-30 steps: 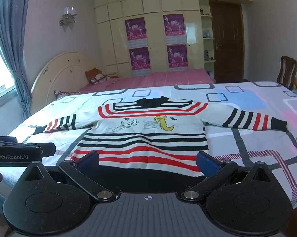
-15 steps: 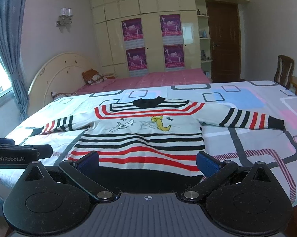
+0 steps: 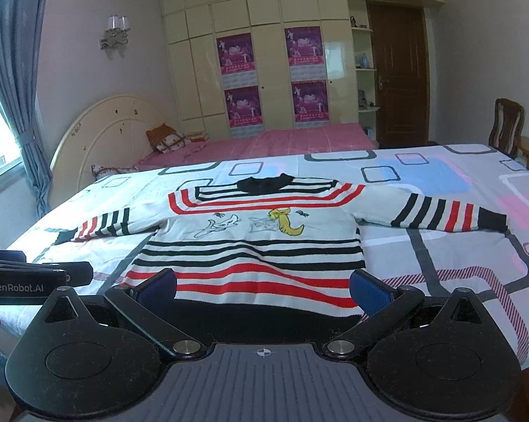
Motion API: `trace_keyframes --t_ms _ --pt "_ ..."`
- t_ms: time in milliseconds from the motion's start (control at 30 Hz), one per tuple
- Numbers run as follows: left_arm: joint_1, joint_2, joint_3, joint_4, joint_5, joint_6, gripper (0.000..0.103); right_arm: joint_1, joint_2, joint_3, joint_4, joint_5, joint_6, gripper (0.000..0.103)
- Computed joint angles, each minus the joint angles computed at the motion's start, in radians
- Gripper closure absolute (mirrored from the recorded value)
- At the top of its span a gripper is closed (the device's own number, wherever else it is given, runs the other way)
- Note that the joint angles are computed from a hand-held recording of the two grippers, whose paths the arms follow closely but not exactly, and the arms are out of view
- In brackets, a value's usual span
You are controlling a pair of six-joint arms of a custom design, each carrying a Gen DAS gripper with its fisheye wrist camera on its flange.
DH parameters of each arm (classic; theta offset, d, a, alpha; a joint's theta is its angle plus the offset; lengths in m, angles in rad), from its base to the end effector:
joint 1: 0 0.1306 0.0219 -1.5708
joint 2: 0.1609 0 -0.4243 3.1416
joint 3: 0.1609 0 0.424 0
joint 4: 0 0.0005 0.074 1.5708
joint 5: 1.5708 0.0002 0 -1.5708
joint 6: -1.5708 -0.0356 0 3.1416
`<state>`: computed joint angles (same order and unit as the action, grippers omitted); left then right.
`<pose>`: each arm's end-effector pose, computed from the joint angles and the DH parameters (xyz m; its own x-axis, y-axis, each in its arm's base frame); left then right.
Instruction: Fold small clothes
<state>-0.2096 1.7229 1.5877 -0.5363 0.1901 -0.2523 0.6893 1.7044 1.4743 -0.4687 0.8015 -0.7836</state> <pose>0.6420 -0.1440 0.4092 -0.5022 0.3574 -0.7874 0.4899 0.8680 0.0816 0.5054 0.3827 0.3762 -0.3643 0.3360 -0.8685 0.3377 0.9168 0.2130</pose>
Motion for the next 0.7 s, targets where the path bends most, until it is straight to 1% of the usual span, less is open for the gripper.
trace_keyframes --t_ms 333,467,600,700 --pt "-0.005 0.005 -0.003 0.022 -0.005 -0.002 0.0 -0.01 -0.007 -0.011 0.007 -0.004 -0.001 0.0" --pt "-0.012 0.007 -0.008 0.043 -0.015 -0.002 0.0 -0.014 -0.007 -0.013 0.007 -0.009 -0.003 0.0" --pt "-0.014 0.017 0.009 0.019 -0.018 0.0 0.0 -0.018 -0.004 -0.012 0.006 -0.016 -0.003 0.0" --pt "-0.016 0.022 0.013 0.026 -0.027 -0.009 0.0 -0.022 -0.001 -0.01 0.002 -0.023 -0.005 0.0"
